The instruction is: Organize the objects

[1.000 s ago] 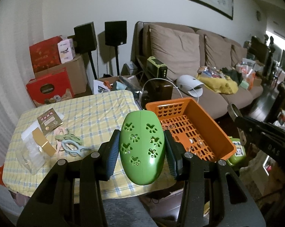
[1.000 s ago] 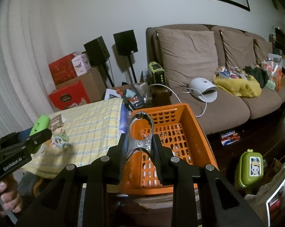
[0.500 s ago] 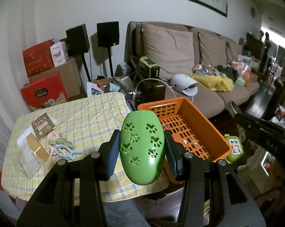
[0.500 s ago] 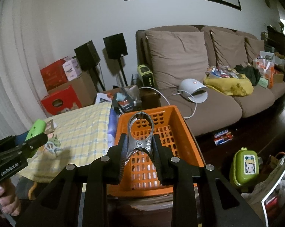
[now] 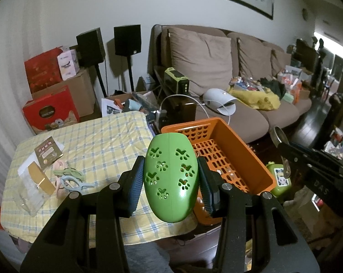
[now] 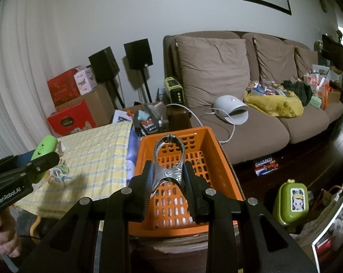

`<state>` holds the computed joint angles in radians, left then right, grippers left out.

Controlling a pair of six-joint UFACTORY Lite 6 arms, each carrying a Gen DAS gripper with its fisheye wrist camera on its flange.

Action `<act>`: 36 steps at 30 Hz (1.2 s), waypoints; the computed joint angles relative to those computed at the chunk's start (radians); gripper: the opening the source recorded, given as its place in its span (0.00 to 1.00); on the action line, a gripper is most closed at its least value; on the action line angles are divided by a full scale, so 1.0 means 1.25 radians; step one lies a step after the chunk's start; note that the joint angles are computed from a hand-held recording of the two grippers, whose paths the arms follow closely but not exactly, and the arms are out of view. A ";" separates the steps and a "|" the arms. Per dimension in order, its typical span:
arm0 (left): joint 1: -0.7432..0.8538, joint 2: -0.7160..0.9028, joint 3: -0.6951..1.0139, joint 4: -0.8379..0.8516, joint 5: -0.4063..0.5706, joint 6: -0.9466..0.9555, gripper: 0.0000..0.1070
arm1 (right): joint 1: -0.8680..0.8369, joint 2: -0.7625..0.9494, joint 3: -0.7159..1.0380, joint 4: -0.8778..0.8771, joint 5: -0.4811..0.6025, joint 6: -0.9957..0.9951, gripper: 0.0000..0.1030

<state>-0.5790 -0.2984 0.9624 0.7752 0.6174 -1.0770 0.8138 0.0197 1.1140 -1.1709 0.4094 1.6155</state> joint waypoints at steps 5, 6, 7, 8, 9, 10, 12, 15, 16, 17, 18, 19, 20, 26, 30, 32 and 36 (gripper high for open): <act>-0.003 0.012 0.012 -0.007 -0.001 -0.012 0.39 | -0.005 0.002 -0.003 -0.001 -0.003 0.007 0.25; -0.008 0.014 0.015 -0.003 0.001 -0.016 0.39 | -0.003 0.003 -0.002 -0.003 0.002 0.010 0.25; -0.009 0.014 0.014 -0.001 0.000 -0.017 0.39 | -0.006 -0.002 -0.006 -0.002 -0.001 0.006 0.25; -0.011 0.017 0.018 0.000 0.000 -0.018 0.39 | -0.009 -0.004 -0.008 -0.002 -0.003 0.006 0.25; -0.012 0.020 0.022 0.000 0.001 -0.017 0.39 | -0.010 -0.007 -0.011 -0.005 -0.003 0.009 0.25; -0.012 0.022 0.025 -0.001 -0.001 -0.017 0.39 | -0.011 -0.009 -0.014 -0.006 -0.003 0.009 0.25; -0.010 0.026 0.031 -0.002 -0.004 -0.015 0.39 | -0.014 -0.015 -0.022 -0.011 -0.002 0.014 0.25; -0.012 0.032 0.036 0.003 -0.007 -0.021 0.39 | -0.026 -0.020 -0.028 -0.003 -0.006 0.001 0.25; -0.014 0.033 0.038 0.005 -0.009 -0.025 0.39 | -0.028 -0.022 -0.031 -0.006 -0.003 0.004 0.25; -0.013 0.034 0.041 0.002 -0.011 -0.023 0.39 | -0.033 -0.023 -0.032 -0.004 -0.004 0.001 0.25; -0.014 0.034 0.043 0.004 -0.010 -0.025 0.39 | -0.038 -0.026 -0.037 -0.004 -0.007 0.002 0.25; -0.015 0.035 0.046 0.005 -0.010 -0.026 0.39 | -0.043 -0.026 -0.036 0.003 -0.010 -0.005 0.25; -0.013 0.036 0.050 0.001 -0.011 -0.020 0.39 | -0.047 -0.028 -0.039 0.003 -0.011 -0.006 0.25; -0.018 0.055 0.081 0.008 -0.009 -0.023 0.39 | -0.065 -0.038 -0.051 0.012 -0.016 -0.014 0.25; -0.034 0.079 0.097 0.018 -0.015 -0.041 0.39 | -0.079 -0.045 -0.059 0.014 -0.021 -0.019 0.25; -0.046 0.092 0.104 0.023 -0.014 -0.049 0.39 | -0.086 -0.051 -0.065 0.017 -0.023 -0.022 0.25; -0.060 0.112 0.113 0.041 -0.016 -0.072 0.39 | -0.089 -0.055 -0.068 0.016 -0.018 -0.023 0.25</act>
<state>-0.6544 -0.1580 1.1041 0.8270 0.5980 -1.1670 0.7025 -0.0497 1.0291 -1.1504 0.3865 1.5868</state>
